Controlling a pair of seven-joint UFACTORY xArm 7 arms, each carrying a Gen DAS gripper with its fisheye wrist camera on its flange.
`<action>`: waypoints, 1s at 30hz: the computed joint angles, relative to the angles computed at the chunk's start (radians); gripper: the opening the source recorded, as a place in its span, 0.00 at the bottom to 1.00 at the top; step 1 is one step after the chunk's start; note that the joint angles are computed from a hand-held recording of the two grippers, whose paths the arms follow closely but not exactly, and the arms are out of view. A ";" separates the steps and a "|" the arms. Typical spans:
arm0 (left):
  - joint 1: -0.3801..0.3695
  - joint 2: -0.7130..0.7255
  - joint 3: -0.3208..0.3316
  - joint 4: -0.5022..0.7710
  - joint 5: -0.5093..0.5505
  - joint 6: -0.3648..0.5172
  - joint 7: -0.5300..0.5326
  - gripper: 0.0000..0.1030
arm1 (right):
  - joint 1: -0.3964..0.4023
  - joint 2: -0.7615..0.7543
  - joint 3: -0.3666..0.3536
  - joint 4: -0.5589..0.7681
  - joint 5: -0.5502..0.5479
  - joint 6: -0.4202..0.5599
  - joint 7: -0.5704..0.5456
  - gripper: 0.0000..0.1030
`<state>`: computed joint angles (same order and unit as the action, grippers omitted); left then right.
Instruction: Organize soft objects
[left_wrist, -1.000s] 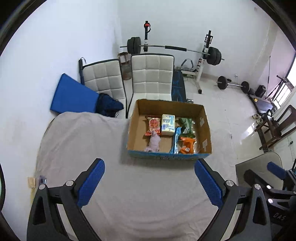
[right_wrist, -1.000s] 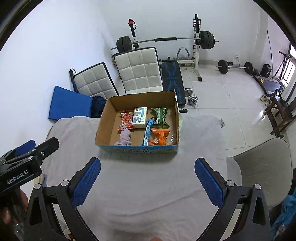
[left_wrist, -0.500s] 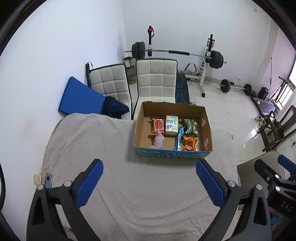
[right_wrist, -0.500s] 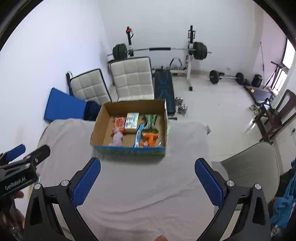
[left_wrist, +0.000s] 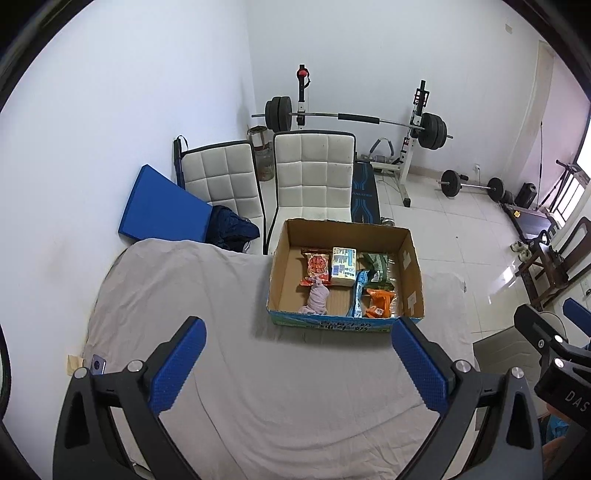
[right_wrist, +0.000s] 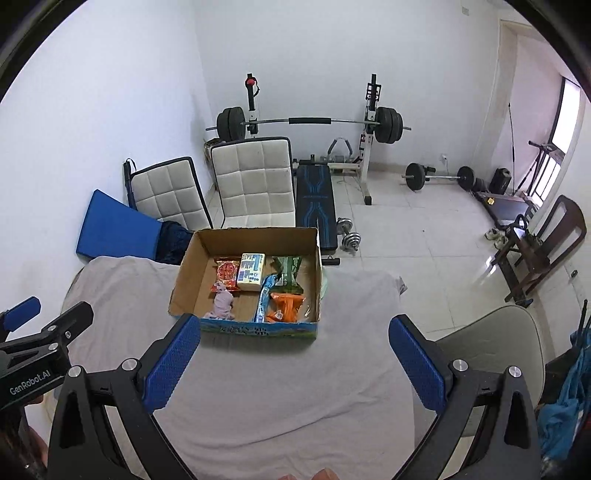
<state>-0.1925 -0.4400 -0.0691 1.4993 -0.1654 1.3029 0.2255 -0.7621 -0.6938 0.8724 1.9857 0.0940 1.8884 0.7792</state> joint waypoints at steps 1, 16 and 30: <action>0.001 0.000 0.000 -0.002 0.002 -0.003 -0.001 1.00 | -0.006 0.003 0.005 0.008 -0.003 0.004 -0.004 1.00; -0.006 0.000 -0.003 -0.006 -0.002 0.002 0.015 1.00 | 0.025 0.009 -0.003 -0.017 -0.001 -0.001 -0.001 1.00; -0.009 -0.003 -0.003 -0.014 -0.005 0.003 0.019 1.00 | 0.036 0.021 0.007 -0.012 -0.028 -0.004 0.006 1.00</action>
